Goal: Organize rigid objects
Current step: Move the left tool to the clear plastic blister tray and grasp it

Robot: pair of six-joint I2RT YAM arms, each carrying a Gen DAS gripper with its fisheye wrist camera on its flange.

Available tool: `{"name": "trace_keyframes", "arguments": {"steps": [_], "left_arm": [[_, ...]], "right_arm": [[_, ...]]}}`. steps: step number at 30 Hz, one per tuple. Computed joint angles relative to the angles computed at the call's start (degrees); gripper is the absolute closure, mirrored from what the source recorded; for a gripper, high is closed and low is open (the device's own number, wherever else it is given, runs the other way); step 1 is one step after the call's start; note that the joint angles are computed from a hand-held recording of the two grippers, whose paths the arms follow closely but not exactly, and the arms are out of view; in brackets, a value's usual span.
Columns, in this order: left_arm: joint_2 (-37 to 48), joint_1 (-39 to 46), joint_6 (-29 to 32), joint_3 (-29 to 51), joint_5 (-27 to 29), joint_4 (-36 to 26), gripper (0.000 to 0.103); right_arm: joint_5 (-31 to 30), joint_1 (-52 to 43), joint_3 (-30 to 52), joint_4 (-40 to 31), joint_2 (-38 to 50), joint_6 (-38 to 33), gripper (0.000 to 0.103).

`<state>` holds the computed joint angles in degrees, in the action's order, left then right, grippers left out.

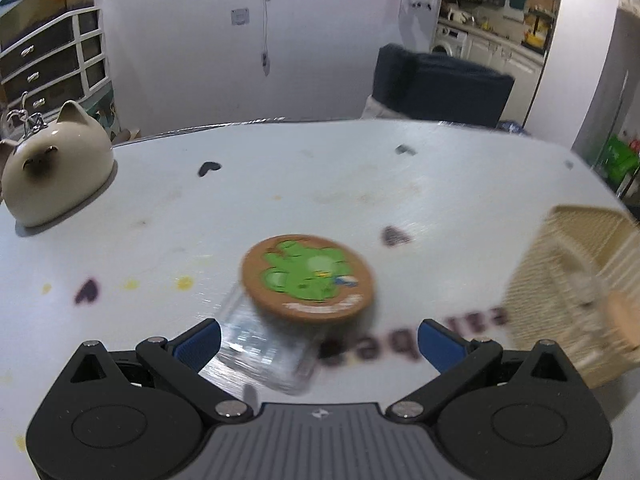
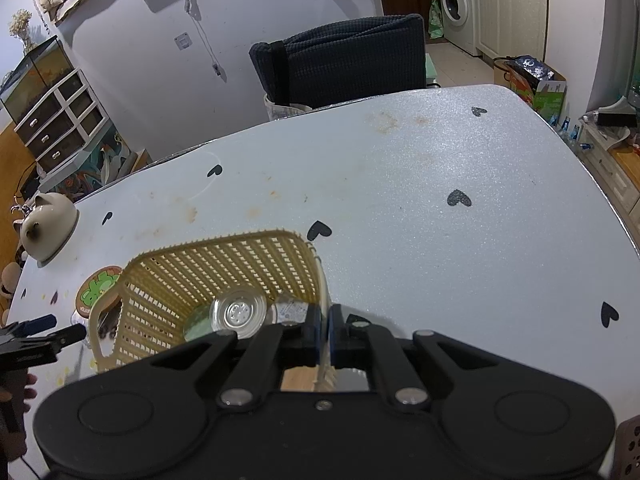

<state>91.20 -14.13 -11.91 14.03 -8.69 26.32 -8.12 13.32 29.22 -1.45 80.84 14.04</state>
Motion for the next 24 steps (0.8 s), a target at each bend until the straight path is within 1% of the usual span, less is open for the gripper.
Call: {"name": "trace_keyframes", "arguments": {"steps": [2, 4, 10, 13, 15, 18, 20, 22, 24], "left_arm": [[3.85, 2.95, 4.30, 0.81, 1.68, 2.64, 0.000], [6.90, 5.81, 8.82, 2.26, 3.64, 3.52, 0.000], [13.01, 9.16, 18.82, 7.20, 6.59, 1.51, 0.000], [14.84, 9.99, 22.19, 8.91, 8.50, 0.79, 0.000], [15.39, 10.58, 22.59, 9.95, 9.75, -0.34, 0.001], [15.44, 11.71, 20.49, 9.59, 12.23, 0.85, 0.013], [15.56, 11.41, 18.96, 8.06, 11.73, 3.75, 0.017], [15.12, 11.12, 17.70, 6.34, 11.15, 6.20, 0.028], [14.47, 10.40, 15.89, 4.86, 9.91, 7.38, 0.028]], "right_arm": [[0.00, -0.03, -0.02, 0.00, 0.00, -0.03, 0.099], [0.09, 0.01, -0.01, 0.00, 0.03, 0.02, 0.099], [0.27, 0.01, -0.01, -0.10, 0.06, 0.13, 0.099], [0.57, 0.30, 0.17, -0.33, 0.06, 0.49, 0.099], [0.65, 0.37, 0.19, -0.40, 0.16, 0.69, 0.099], [1.13, 0.81, 0.39, -0.63, 0.21, 1.21, 0.099], [1.31, 0.94, 0.44, -0.71, 0.19, 1.42, 0.099], [1.47, 1.05, 0.49, -0.86, 0.10, 1.50, 0.099], [1.70, 1.23, 0.63, -0.90, 0.21, 1.57, 0.099]]}}
